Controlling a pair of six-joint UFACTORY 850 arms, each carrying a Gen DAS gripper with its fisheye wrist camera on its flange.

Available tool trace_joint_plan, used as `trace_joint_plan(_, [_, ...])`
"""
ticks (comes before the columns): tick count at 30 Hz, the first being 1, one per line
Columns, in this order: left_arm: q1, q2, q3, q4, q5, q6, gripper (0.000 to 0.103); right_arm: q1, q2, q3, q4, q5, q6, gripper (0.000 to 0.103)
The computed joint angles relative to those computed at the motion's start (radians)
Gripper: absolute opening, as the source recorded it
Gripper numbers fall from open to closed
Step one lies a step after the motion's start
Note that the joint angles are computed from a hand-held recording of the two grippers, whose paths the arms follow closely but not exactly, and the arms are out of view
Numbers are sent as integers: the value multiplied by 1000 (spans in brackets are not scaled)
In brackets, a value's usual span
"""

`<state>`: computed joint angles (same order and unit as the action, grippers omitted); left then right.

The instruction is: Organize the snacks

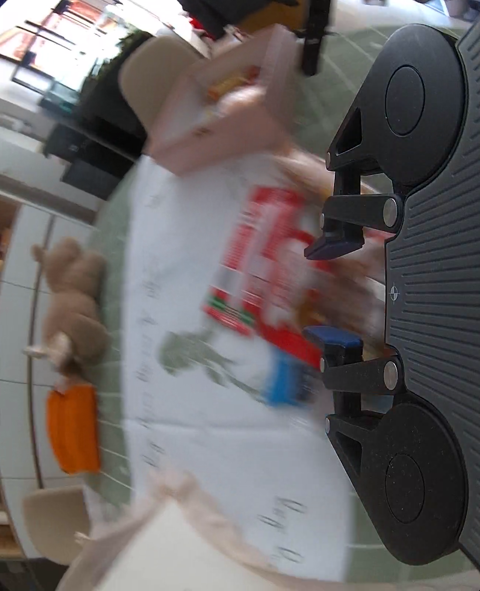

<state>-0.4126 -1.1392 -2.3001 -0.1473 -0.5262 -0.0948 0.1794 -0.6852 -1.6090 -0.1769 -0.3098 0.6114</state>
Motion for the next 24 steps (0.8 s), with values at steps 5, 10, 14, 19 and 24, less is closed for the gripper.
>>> trace_joint_plan(5, [5,158,298,-144,149,203,44,69,-83,-118,93,-58,-59,65])
trace_joint_plan(10, [27,244,432,-371,161,419,44,131,-162,-242,35,-121,-17,65])
trace_joint_plan(14, [46,302,531,-487,186,531,44,157,-199,-299,118,-133,-89,66])
trace_joint_plan(19, [53,346,607,-508,228,545,44,191,-303,-475,46,-236,-25,78])
trace_joint_plan(24, [62,363,641,-576,237,605,44,202,-472,-772,180,-432,-164,80])
